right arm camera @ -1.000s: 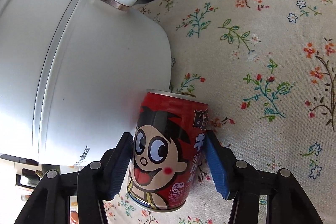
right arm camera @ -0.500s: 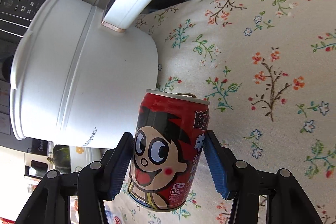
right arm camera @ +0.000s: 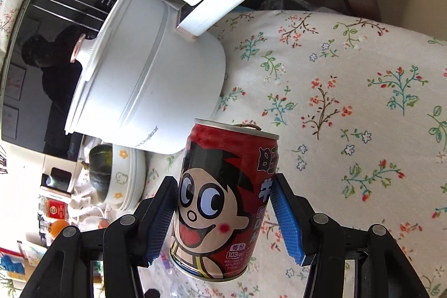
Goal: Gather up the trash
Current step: 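Carry the can into the basin with the right gripper while the left carries the bottle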
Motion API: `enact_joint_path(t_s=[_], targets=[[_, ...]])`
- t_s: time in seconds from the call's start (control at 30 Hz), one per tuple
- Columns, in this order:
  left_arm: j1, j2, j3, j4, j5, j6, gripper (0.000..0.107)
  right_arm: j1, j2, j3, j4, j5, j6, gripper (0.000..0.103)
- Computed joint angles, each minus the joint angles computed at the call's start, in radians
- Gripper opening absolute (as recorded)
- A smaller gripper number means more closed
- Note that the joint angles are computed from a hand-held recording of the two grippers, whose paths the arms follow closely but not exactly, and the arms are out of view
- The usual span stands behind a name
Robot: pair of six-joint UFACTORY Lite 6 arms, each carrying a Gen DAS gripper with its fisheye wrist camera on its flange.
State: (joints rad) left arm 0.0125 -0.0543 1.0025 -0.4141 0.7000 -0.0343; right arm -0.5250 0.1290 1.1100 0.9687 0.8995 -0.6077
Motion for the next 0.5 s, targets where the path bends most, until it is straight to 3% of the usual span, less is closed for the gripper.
enact_joint_path(t_s=[0.27,0.47,0.5], targets=[[0.027,0.084,0.043,-0.079,0.011,0.019,0.067,-0.102,-0.077,0.069,-0.093,0.219,0.014,0.059],[0.013,0.098,0.036,-0.026,-0.046,-0.036,0.068,-0.238,-0.122,0.117,-0.15,0.399,-0.05,0.059],[0.008,0.093,0.03,-0.02,-0.059,-0.039,0.064,-0.263,-0.124,0.115,-0.151,0.421,-0.067,0.059]])
